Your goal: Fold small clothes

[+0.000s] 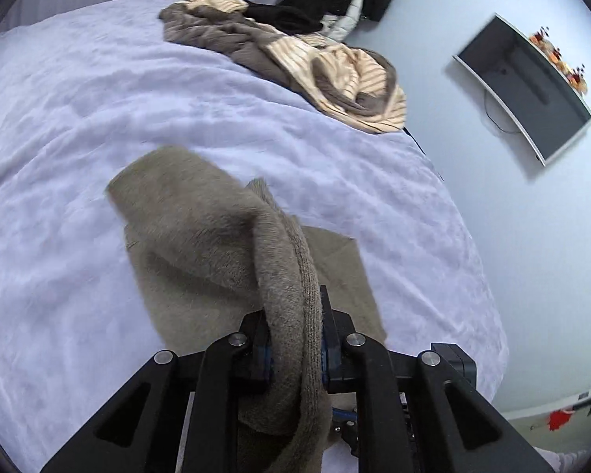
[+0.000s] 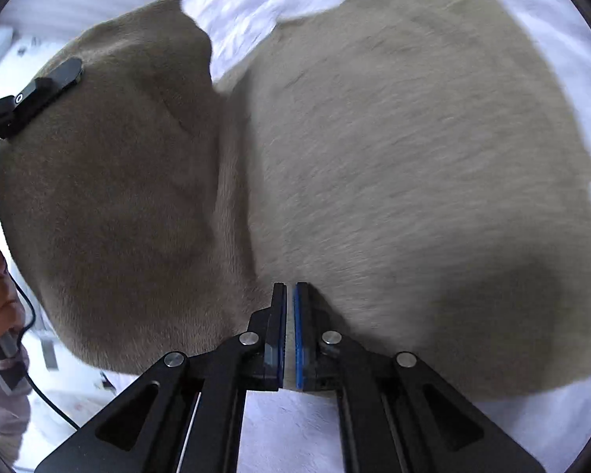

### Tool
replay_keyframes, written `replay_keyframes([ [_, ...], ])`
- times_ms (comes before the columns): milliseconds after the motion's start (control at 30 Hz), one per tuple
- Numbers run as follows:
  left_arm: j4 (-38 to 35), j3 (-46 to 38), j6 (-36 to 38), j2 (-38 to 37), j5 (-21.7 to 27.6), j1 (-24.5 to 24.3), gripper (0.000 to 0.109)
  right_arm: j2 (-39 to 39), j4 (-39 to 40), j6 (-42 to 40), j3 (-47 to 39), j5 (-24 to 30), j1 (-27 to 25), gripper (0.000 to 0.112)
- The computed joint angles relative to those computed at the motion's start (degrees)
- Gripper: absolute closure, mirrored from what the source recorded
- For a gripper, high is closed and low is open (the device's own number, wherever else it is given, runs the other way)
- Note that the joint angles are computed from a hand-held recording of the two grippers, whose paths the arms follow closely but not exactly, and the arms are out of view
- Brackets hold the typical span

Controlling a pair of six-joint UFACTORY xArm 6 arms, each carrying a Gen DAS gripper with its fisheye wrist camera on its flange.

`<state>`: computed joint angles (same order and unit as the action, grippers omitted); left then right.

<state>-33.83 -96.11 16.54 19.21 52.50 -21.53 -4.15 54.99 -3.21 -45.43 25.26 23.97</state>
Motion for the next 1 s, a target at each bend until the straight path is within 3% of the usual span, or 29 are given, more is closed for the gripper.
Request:
replay_keyframes([
  [100, 0.9, -4.8, -1.0, 5.6, 0.6, -4.3, 0.091, -3.6, 8.9, -5.2, 3.9, 0.1, -3.5, 0.109],
  [167, 1.3, -5.5, -2.3, 8.0, 0.7, -6.2, 0.091, -3.1, 10.9, -6.0, 4.1, 1.1, -5.0, 0.108],
  [433, 7.2, 1.2, -5.0, 4.7, -3.6, -8.8, 0.09, -3.5, 33.1, -22.8, 7.4, 7.5, -11.5, 0.106],
  [500, 9.1, 4.4, -5.7, 1.6, -6.0, -8.3, 0.057, -5.0, 40.7, -27.0, 9.3, 8.6, -13.9, 0.104],
  [533, 10.5, 6.3, -7.0, 0.0, -8.9, -8.2, 0.015, -5.6, 44.4, -28.9, 10.1, 9.3, -15.1, 0.094],
  [567, 11.4, 10.1, -8.0, -2.9, -13.9, -7.9, 0.006, -5.9, 47.6, -30.5, 10.7, 10.4, -16.2, 0.087],
  [600, 10.3, 12.2, -6.7, -4.6, -16.5, -7.3, 0.006, -6.0, 51.3, -32.4, 11.5, 12.7, -17.9, 0.073],
  [700, 13.9, 13.5, -9.5, -6.2, -15.4, -5.1, 0.006, -5.0, 58.2, -36.1, 12.4, 19.1, -22.0, 0.061],
  [833, 16.6, 15.0, -15.0, -5.8, -13.1, -1.5, 0.006, 0.3, 49.3, -32.0, 5.9, 22.0, -24.3, 0.06],
  [1000, 17.4, 19.4, -19.0, -6.8, -13.7, 1.9, 0.006, 6.3, 31.6, -23.0, -4.7, 18.5, -20.0, 0.06],
])
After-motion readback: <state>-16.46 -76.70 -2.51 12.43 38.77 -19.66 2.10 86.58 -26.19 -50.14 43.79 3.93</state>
